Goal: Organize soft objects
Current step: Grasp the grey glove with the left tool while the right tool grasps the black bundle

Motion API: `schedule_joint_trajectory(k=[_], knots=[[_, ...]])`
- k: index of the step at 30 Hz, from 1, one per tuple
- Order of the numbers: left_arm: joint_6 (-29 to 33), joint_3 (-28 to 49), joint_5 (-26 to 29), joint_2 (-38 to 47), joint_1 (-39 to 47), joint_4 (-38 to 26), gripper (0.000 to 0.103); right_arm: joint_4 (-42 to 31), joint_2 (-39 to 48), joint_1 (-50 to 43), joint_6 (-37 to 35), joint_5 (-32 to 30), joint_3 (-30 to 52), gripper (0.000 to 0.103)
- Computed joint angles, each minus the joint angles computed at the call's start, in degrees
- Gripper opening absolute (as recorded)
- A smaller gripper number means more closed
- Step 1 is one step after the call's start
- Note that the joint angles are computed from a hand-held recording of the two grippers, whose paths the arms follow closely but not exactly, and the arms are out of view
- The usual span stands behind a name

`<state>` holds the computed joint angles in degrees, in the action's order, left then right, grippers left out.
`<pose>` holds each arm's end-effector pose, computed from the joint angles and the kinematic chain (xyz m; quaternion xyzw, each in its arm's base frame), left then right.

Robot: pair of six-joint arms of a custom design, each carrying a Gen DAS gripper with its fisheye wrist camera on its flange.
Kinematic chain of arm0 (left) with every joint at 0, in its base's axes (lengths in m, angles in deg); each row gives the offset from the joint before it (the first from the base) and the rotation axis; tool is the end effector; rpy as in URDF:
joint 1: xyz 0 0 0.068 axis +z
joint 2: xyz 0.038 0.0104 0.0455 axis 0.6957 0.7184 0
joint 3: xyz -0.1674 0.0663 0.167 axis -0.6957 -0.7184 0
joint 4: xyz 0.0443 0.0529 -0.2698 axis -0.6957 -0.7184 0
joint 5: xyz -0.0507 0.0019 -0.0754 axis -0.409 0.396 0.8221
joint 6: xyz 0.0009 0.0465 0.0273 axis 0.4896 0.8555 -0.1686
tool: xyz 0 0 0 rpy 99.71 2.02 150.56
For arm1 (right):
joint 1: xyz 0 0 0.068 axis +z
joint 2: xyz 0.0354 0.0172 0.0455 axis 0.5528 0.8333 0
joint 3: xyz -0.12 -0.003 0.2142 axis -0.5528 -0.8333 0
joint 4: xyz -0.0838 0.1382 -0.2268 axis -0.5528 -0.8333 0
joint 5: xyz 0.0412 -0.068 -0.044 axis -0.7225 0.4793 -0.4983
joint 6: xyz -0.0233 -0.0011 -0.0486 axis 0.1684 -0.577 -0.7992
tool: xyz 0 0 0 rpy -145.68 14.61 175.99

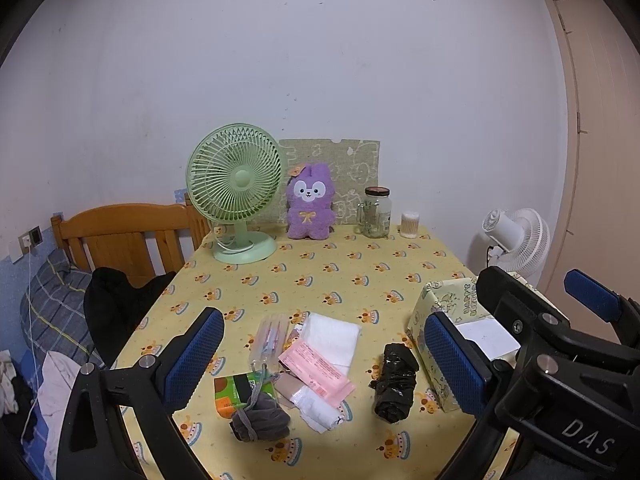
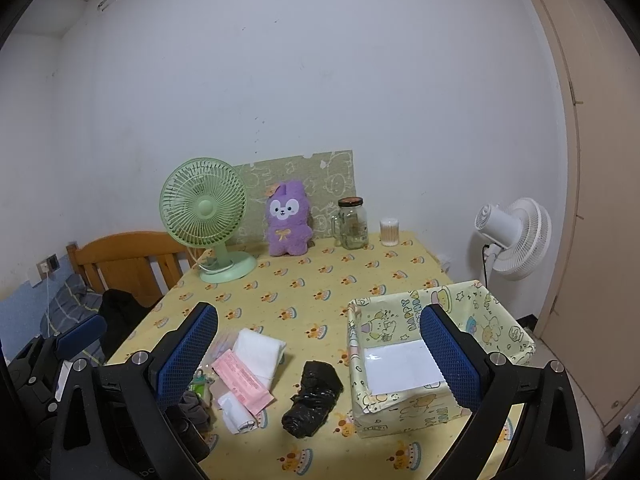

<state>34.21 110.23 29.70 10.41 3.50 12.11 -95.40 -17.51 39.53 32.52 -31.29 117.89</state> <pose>0.1957 -0.1355 0.2940 -0.0569 0.8352 0.0358 0.5458 0.2258 0.0289 0.3094 -0.0753 0.8151 0.0969 0.5662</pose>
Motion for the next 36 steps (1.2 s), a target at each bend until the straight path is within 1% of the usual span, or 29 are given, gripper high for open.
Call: schedule_joint_trajectory(k=[6, 10, 14, 16, 19, 21, 27, 30, 33, 36], knots=[[-0.26, -0.8, -0.13, -0.42, -0.04, 0.02, 0.101, -0.19, -0.95, 0.85, 0.39, 1.02, -0.9, 0.102], [-1.3, -1.9, -0.8, -0.96, -0.14, -0.25, 0.098, 0.19, -1.17, 1.64, 1.32, 1.68, -2.02, 0.102], [-1.54, -3.78, -0.72, -1.66, -0.17, 0.3, 0.098, 1.01, -1.76, 3.25, 1.61, 2.9, -3.95, 0.101], [-1.74, -4.64, -1.07, -1.79, -0.22, 0.51, 0.098, 1.51, -2.1, 4.14, 2.0, 3.44, -5.16, 0.1], [-3.2, -5.67, -3.19, -1.24, -0.8, -0.78, 0.096, 2.02, -1.56, 5.56, 2.79, 3.93, -6.68, 0.1], [-2.93, -6.44, -3.5, -1.0, -0.76, -0.81, 0.095, 2.5, -0.59, 6.7, 3.4, 4.75, -7.23, 0.1], [-1.77, -11.16, -1.03, -1.73, 1.47, 2.61, 0.095, 5.71, 1.86, 9.69, 4.53, 7.7, -10.14, 0.098], [-1.21, -13.48, 1.34, -1.83, 3.29, 4.54, 0.095, 7.26, 3.81, 10.94, 4.58, 8.97, -11.26, 0.097], [-1.0, -15.18, 2.45, -0.85, 4.55, 6.15, 0.095, 9.51, 6.7, 11.9, 5.02, 10.18, -12.15, 0.097], [-1.02, -16.56, 4.71, 0.17, 6.51, 7.72, 0.095, 10.9, 10.15, 12.59, 5.2, 10.97, -12.06, 0.097]])
